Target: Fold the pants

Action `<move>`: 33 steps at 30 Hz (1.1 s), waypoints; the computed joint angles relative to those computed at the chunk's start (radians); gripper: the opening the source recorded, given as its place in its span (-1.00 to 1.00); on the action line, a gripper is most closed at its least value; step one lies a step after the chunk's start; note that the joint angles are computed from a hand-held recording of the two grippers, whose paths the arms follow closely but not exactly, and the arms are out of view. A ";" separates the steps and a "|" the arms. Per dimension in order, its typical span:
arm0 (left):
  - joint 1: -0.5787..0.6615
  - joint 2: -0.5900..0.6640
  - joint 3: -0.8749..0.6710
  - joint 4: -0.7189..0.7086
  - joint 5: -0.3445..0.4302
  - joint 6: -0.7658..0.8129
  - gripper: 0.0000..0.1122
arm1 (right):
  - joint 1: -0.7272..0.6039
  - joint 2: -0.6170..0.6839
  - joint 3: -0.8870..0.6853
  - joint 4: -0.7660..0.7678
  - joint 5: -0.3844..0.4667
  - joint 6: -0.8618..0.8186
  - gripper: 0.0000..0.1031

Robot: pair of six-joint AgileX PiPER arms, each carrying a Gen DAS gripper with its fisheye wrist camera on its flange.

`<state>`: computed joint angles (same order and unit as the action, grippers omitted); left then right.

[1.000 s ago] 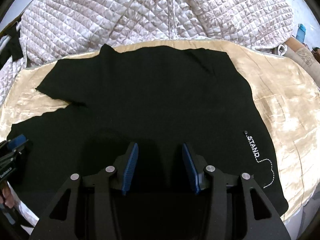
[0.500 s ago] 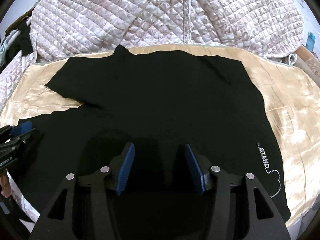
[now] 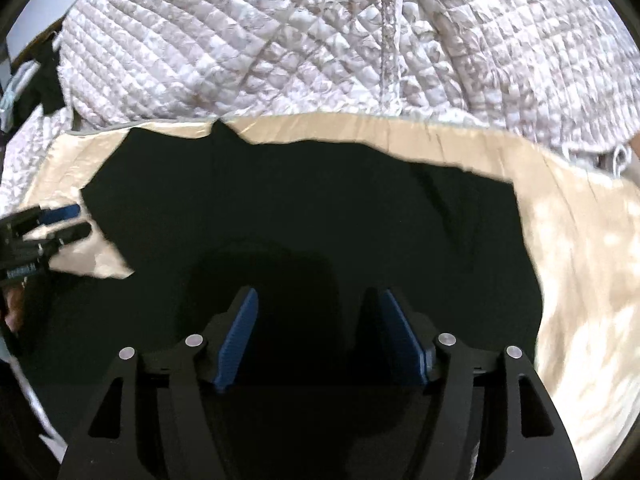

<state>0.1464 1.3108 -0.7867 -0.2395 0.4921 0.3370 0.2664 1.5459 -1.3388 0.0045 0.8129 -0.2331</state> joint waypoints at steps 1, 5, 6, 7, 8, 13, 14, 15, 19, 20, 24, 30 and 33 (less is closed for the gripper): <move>0.018 0.052 -0.041 -0.027 -0.003 0.027 0.11 | -0.009 0.049 -0.061 0.001 0.010 -0.021 0.27; 0.051 0.214 -0.183 -0.073 -0.011 0.080 0.22 | -0.043 0.201 -0.268 0.039 0.066 -0.099 0.27; 0.053 0.250 -0.215 -0.072 -0.015 0.084 0.25 | -0.049 0.248 -0.335 0.044 0.086 -0.116 0.27; 0.055 0.293 -0.251 -0.068 -0.015 0.079 0.26 | -0.051 0.276 -0.376 0.043 0.098 -0.120 0.27; 0.056 0.330 -0.284 -0.051 -0.013 0.060 0.26 | -0.053 0.326 -0.447 0.044 0.126 -0.122 0.28; 0.031 0.461 -0.386 0.037 -0.026 -0.042 0.29 | -0.048 0.545 -0.760 0.056 0.268 -0.128 0.28; 0.025 0.476 -0.394 0.048 -0.036 -0.048 0.32 | -0.044 0.580 -0.805 0.038 0.294 -0.118 0.28; 0.016 0.485 -0.397 0.065 -0.051 -0.060 0.35 | -0.041 0.618 -0.849 0.023 0.318 -0.106 0.28; -0.016 0.504 -0.409 0.168 -0.071 -0.143 0.16 | -0.042 0.619 -0.841 0.036 0.293 -0.109 0.21; -0.015 0.505 -0.412 0.126 -0.064 -0.093 -0.02 | -0.040 0.608 -0.826 0.038 0.281 -0.122 -0.09; -0.055 0.497 -0.410 0.210 -0.069 -0.156 -0.87 | -0.022 0.546 -0.735 0.021 0.228 -0.134 -0.80; -0.040 0.347 -0.314 0.219 -0.121 -0.208 -0.92 | -0.023 0.432 -0.600 0.042 0.155 -0.129 -0.83; -0.003 0.202 -0.233 0.082 -0.108 -0.102 -0.92 | -0.034 0.298 -0.470 0.098 0.104 -0.149 -0.83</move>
<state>0.1438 1.5124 -1.0201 -0.1573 0.3838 0.2348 0.2322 1.8439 -1.8092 0.1025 0.9172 -0.3822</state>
